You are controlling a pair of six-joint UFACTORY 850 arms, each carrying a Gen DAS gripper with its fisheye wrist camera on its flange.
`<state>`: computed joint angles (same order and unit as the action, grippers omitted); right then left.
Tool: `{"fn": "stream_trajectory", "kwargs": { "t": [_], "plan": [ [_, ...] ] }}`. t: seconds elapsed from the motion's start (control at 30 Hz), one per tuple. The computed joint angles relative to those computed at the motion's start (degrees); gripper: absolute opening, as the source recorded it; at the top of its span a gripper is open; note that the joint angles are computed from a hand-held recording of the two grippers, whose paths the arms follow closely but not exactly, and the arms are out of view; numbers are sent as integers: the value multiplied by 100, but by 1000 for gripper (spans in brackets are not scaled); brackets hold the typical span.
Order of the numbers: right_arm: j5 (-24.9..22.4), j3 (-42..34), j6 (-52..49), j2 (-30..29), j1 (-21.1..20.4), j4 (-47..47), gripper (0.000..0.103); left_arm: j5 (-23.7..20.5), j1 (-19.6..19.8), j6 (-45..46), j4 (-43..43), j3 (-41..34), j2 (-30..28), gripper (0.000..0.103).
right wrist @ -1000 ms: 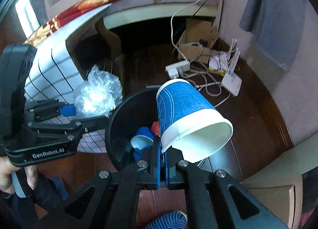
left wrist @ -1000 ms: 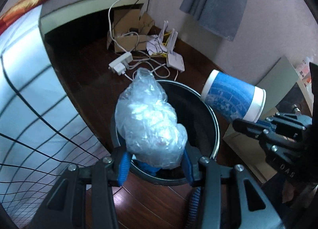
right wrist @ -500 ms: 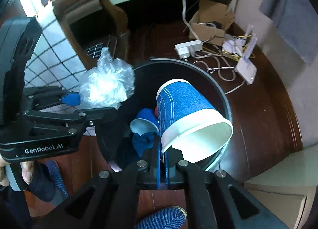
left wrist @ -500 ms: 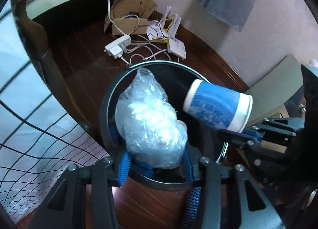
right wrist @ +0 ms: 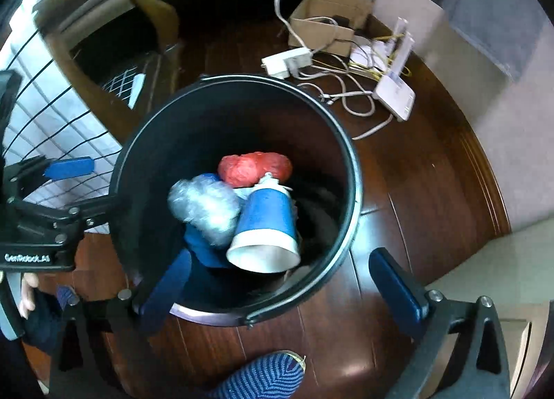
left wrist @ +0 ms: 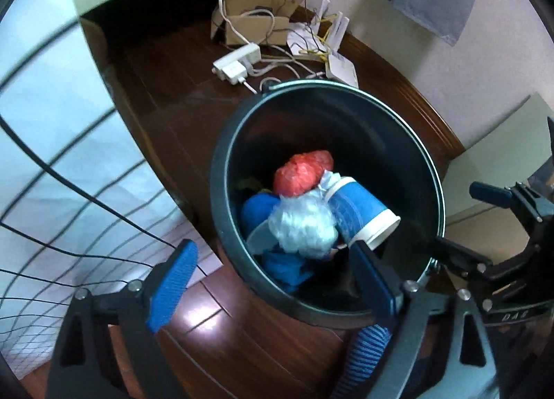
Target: Collect trash
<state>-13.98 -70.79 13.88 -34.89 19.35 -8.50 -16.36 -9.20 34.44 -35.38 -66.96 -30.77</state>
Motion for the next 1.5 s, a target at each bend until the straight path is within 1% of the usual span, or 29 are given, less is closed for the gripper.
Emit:
{"fn": "stream_trajectory", "kwargs": {
  "t": [0.03,0.1,0.17,0.37,0.53,0.73,0.8,0.93,1.07,1.3,1.37,1.43,1.5],
  "plan": [
    [4,3,197,3,-2,-157,103,15,15,40,-20,10,6,92],
    [28,13,144,20,-15,-66,103,44,25,11,10,41,32,94],
    [57,29,306,49,4,-213,103,97,20,-123,161,75,64,96],
    [96,56,230,141,64,-50,103,190,12,-222,306,190,196,96],
    [172,132,334,338,122,-122,103,347,-1,-130,249,392,481,96],
    [235,278,1047,695,211,-787,103,638,46,-666,643,680,1004,96],
    [267,354,1395,870,265,-1103,103,731,82,-620,602,791,1226,96],
    [313,469,1971,1166,362,-1609,103,877,107,-903,907,968,1591,96],
    [341,555,2451,1450,470,-2038,103,932,153,-767,781,1121,1913,96],
    [197,587,3134,1950,727,-2716,103,1112,224,-971,944,1439,2563,96],
    [126,608,3413,2099,815,-2992,103,1144,235,-1320,1305,1534,2776,96],
    [-74,609,3659,2276,947,-3204,103,1173,249,-1071,1102,1637,3005,96],
    [-139,672,3895,2490,1061,-3332,103,1228,252,-1404,1475,1751,3255,96]
  ]
}}
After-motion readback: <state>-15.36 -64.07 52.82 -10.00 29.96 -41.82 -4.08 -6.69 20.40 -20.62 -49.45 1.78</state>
